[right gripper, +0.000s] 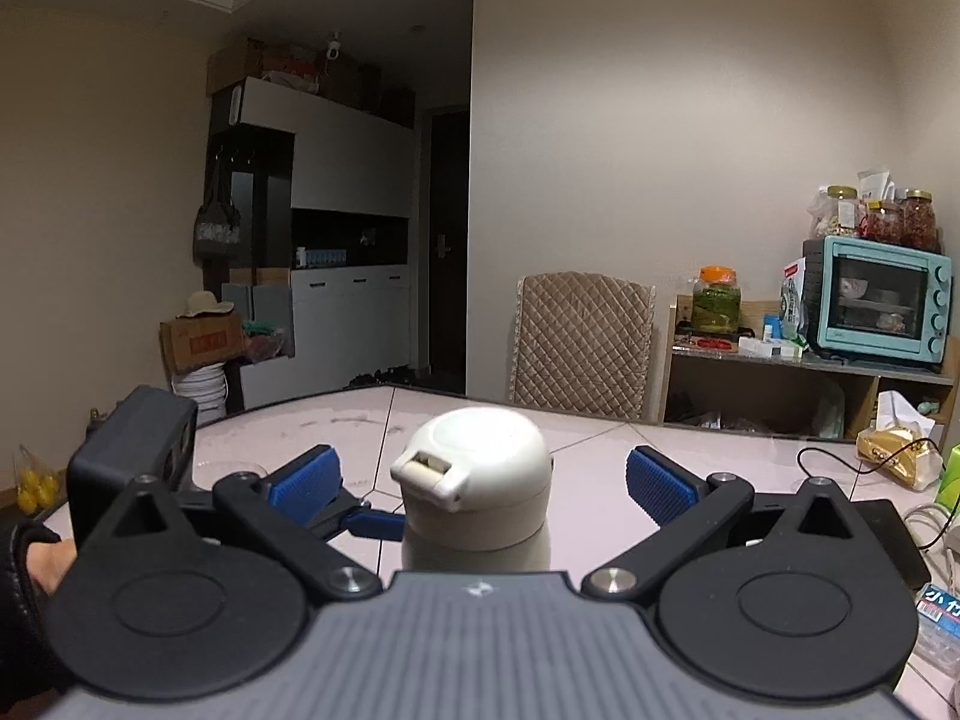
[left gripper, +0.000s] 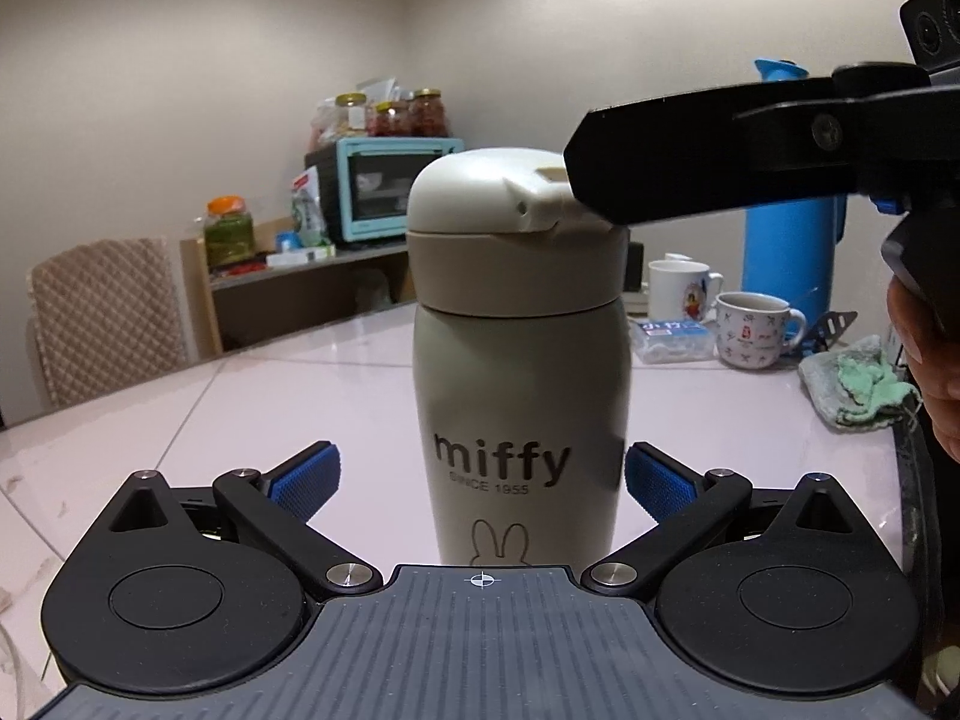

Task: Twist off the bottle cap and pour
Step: 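Move the left gripper toward the cream Miffy thermos body, then close the left gripper on the thermos body while the right gripper approaches the cap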

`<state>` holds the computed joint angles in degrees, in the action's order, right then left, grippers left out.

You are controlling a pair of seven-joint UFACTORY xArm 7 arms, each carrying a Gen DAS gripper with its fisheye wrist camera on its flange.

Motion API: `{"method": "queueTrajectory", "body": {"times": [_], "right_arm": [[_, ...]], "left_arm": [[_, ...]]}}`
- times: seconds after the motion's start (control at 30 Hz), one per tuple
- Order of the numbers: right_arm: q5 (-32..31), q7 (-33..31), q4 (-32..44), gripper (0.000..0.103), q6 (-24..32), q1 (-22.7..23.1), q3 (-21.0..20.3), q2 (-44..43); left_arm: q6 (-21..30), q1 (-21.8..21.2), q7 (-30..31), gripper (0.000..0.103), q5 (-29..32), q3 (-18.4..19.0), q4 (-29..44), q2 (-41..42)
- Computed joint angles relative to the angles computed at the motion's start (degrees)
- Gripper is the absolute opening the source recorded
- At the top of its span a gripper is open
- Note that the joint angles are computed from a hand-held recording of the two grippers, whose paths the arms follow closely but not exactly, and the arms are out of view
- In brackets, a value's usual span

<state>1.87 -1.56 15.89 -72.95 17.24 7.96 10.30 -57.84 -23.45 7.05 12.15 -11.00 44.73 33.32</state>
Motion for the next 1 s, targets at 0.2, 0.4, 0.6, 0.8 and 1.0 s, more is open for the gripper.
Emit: {"method": "queueTrajectory", "body": {"times": [0.2,0.4,0.6,0.8,1.0], "right_arm": [[-0.5,0.1,0.7,0.103,0.0,-0.2,-0.1,0.6],[-1.6,0.8,0.7,0.103,-0.3,-0.9,-0.5,0.9],[-1.0,0.3,1.4,0.103,0.4,-0.4,-0.1,1.6],[3.6,-2.1,2.5,0.103,0.0,1.7,0.6,2.6],[7.9,-3.3,3.5,0.102,-0.2,3.5,1.1,3.6]], "left_arm": [[-0.1,1.0,-0.7,0.093,2.8,-0.2,1.0,1.0],[-0.3,1.5,-0.8,0.087,4.6,-0.2,1.4,1.5],[-2.0,1.8,-1.1,0.087,5.2,-0.3,1.3,2.0],[-2.3,2.9,-2.0,0.073,8.3,-0.3,1.4,1.8],[-1.5,3.3,-2.7,0.073,9.1,-0.5,2.2,1.7]]}}
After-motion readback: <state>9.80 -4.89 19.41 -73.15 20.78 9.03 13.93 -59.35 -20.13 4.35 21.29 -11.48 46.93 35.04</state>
